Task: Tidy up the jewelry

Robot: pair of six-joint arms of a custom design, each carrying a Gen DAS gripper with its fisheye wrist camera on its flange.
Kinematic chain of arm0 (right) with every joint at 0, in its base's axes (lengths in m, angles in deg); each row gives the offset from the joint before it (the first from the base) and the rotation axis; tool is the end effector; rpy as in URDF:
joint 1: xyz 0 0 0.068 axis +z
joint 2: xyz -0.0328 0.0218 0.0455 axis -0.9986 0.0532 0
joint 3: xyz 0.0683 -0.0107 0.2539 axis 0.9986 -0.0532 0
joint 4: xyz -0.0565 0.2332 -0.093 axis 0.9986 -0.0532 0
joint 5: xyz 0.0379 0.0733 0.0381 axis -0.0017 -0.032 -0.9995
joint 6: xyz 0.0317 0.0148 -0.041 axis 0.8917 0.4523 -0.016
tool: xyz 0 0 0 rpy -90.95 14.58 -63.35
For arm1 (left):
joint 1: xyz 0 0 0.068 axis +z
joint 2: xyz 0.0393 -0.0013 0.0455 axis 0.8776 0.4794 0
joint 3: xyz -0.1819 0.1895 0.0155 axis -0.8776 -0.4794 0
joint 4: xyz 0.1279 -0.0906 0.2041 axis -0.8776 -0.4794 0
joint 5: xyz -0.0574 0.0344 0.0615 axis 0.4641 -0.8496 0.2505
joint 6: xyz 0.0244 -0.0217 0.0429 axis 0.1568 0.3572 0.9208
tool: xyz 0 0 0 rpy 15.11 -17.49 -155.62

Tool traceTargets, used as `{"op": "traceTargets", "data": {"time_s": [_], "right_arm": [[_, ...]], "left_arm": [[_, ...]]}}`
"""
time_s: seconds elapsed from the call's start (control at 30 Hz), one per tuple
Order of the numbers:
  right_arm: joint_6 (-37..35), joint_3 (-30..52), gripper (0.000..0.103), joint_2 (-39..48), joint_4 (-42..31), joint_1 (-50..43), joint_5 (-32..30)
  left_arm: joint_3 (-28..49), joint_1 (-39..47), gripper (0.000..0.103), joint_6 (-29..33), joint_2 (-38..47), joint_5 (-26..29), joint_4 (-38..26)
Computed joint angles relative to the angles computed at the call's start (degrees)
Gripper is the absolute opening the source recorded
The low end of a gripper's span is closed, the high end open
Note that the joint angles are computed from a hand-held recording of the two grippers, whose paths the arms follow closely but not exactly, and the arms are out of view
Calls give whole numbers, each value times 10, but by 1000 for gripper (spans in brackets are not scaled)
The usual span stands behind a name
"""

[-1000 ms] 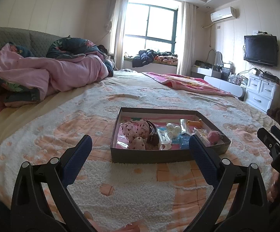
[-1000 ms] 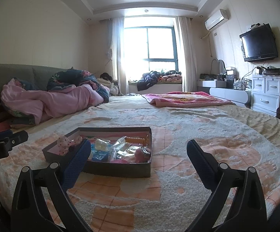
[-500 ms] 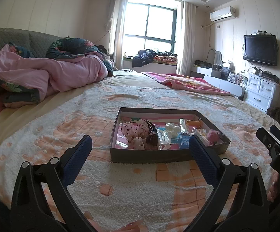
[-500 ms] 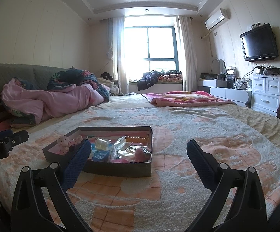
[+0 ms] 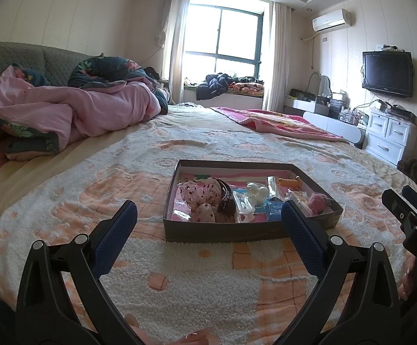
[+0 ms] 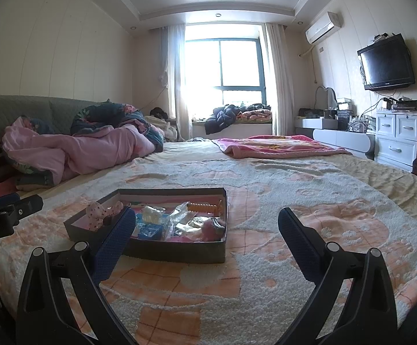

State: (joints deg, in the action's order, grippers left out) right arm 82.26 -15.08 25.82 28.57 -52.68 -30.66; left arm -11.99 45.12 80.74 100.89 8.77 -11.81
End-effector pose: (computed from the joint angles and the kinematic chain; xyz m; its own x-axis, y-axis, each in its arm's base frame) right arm 0.2899 0.1764 0.0987 -0.2145 0.0086 -0.9767 -0.0668 0.9975 0.0234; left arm 0.3077 -0.0836 0.1127 -0.3477 -0.0575 -0.9359 0.0789 0.9928 -0.0903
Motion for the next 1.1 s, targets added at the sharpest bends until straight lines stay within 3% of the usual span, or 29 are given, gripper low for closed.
{"op": "traceTargets", "data": {"time_s": [1.1], "right_arm": [[-2,3,96,1,-2,2,-3]], "left_arm": [[0,-1,92,0,0,-1,0]]}}
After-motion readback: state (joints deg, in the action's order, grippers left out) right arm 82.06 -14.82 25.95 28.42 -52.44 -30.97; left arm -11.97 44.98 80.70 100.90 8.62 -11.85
